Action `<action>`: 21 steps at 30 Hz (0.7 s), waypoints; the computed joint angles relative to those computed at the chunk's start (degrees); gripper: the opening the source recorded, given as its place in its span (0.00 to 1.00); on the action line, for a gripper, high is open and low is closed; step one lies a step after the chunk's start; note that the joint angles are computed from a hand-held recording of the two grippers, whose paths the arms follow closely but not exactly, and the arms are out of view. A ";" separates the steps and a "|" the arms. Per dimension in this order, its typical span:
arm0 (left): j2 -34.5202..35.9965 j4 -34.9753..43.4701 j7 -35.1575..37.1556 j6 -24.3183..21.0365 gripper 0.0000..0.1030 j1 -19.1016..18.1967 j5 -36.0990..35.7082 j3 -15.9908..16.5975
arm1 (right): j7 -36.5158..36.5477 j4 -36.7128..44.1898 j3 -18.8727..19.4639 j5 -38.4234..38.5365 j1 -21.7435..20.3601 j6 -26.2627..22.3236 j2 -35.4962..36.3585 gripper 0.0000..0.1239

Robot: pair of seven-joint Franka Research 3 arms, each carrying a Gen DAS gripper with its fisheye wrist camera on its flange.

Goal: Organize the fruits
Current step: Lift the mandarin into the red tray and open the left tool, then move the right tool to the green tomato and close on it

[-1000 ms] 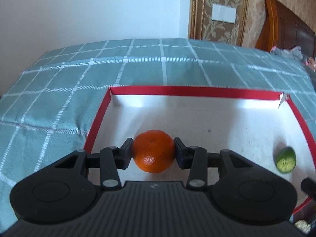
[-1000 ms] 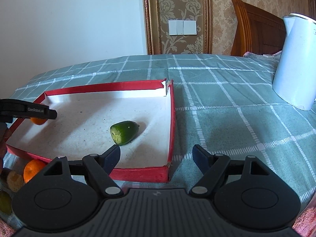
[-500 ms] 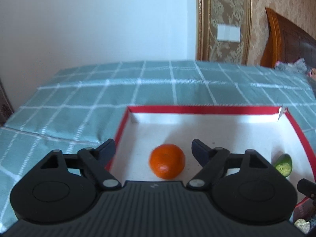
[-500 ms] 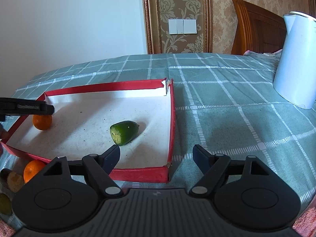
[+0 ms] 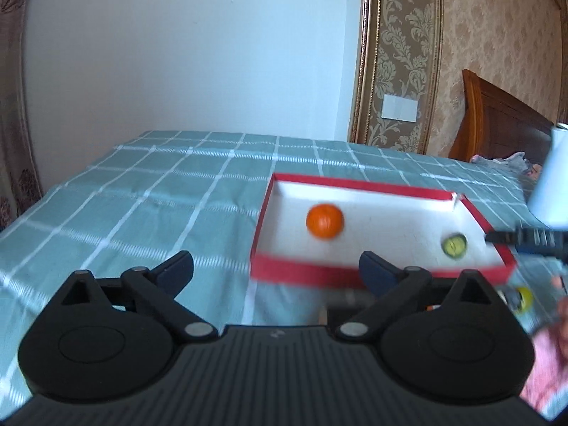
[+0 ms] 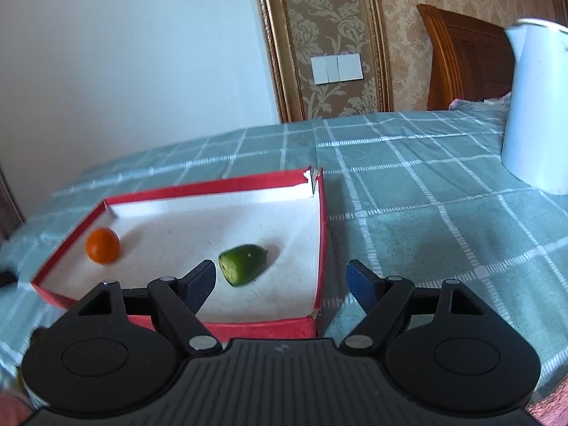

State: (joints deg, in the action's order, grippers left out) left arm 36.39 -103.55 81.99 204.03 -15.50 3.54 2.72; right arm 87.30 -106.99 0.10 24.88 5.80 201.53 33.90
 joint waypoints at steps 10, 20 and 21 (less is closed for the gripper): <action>-0.16 -7.83 8.89 10.22 1.00 -1.77 -4.14 -0.03 | 13.31 -10.52 9.68 -12.93 -12.56 6.40 -4.71 0.65; 0.68 -6.91 6.39 7.96 1.00 3.14 0.64 -3.97 | -0.28 -17.91 -2.64 -1.62 2.33 9.29 -8.03 0.65; 0.71 -6.95 5.70 7.96 1.00 3.98 2.11 -4.55 | -3.21 -17.93 -3.87 1.08 4.36 10.35 -7.75 0.65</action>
State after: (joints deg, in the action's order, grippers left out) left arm 37.10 -110.51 87.68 211.99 -11.53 5.65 -1.83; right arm 84.09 -124.92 -3.77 25.96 10.16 211.88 26.15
